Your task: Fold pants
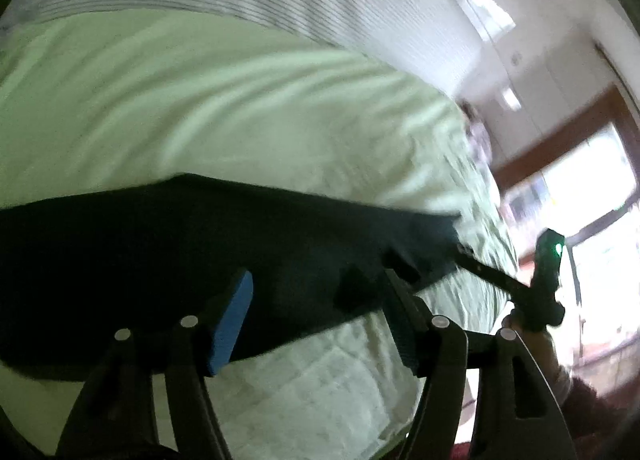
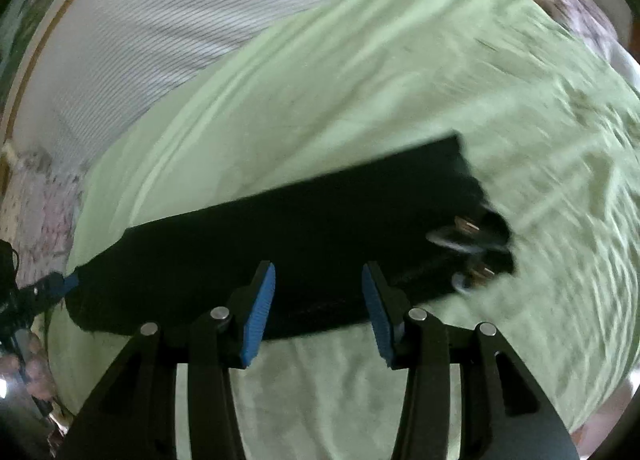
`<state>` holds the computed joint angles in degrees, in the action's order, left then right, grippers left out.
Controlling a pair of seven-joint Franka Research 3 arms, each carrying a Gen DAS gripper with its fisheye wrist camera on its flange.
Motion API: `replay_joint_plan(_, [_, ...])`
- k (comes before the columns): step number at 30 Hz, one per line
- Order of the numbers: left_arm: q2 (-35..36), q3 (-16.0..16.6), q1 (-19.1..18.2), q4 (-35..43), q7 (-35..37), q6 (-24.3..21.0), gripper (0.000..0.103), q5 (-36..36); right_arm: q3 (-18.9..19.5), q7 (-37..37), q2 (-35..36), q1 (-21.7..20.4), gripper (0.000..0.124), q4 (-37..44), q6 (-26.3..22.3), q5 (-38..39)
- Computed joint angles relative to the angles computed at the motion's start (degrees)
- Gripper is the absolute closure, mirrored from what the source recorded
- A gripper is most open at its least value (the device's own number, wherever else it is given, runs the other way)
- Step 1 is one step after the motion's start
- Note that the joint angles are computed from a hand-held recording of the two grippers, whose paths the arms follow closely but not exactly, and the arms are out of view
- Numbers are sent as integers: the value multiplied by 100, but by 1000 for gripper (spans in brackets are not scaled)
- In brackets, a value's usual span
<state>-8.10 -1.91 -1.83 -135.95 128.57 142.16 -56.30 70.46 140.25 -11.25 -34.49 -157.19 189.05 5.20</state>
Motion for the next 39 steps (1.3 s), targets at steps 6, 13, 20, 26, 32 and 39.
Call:
replay_joint_plan(6, [565, -383, -263, 551, 304, -477, 37, 468, -830, 14, 48, 732, 77, -508, 400, 578])
replay_joint_plan(13, [1068, -758, -433, 885, 216, -425, 37, 1537, -811, -430, 650, 557, 77, -655, 1021, 1241])
replay_joint_plan(20, [1425, -987, -477, 1115, 19, -239, 40, 2460, -1348, -1300, 1419, 1013, 77, -419, 1506, 1943])
replay_joint_plan(26, [1653, -1105, -489, 1226, -131, -191, 58, 3077, -1829, -1318, 1593, 1497, 83, -405, 1759, 2038])
replay_joint_plan(32, [1825, -1224, -496, 1242, -231, -6, 92, 3542, -2232, -985, 1604, 1716, 109, -455, 1795, 1601])
replay_joint_plan(39, [1637, -1359, -332, 1296, 479, -394, 100, 2827, -2637, -743, 1137, 2204, 118, -725, 1853, 1411])
